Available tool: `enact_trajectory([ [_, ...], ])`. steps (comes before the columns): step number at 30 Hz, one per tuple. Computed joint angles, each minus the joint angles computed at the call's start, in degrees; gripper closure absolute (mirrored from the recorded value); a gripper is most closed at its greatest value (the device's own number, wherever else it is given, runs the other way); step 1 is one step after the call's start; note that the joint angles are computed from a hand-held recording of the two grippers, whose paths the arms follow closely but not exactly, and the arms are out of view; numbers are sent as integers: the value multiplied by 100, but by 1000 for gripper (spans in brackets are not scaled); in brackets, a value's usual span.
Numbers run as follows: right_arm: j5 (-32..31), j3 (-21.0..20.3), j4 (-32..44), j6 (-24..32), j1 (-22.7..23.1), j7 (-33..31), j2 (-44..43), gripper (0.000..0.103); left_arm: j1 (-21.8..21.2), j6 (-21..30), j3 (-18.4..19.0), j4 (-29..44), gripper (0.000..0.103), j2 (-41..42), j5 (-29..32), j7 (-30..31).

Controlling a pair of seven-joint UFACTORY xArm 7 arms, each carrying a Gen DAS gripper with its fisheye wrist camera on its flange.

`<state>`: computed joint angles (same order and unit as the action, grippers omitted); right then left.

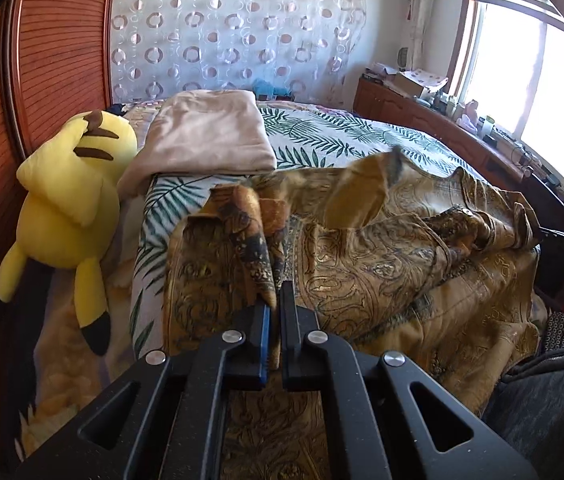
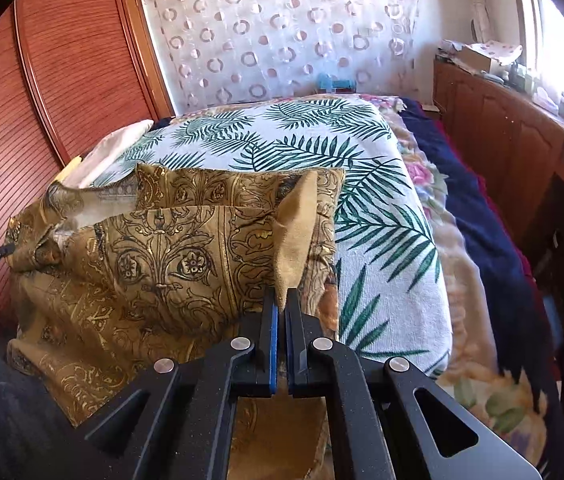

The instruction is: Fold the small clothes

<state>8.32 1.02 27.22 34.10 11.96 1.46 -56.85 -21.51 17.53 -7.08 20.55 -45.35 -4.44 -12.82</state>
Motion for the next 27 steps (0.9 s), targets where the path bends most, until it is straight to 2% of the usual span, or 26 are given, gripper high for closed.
enact_trajectory([
  [8,-40,18,-141,224,23,-26,-164,101,-25,130,61,-8,98,-90,3,108],
  [13,-44,-68,-59,258,30,-141,-66,101,180,268,-71,63,96,-298,164,89],
  [15,-23,-108,-46,290,26,-190,-131,101,255,258,-112,73,87,-427,227,91],
  [19,-87,-84,39,346,-52,-278,-299,101,359,27,-61,154,50,-518,320,151],
  [20,-122,-64,69,316,-93,-296,-323,100,427,-9,-51,252,35,-426,354,177],
  [22,-176,-51,139,226,-176,-313,-337,97,578,-143,-107,386,22,-241,416,166],
  [25,-229,-67,258,-14,-267,-354,-215,93,633,-426,34,685,22,296,430,280],
  [27,-311,20,358,-202,-396,-297,-10,75,609,-484,139,850,22,602,361,324],
])
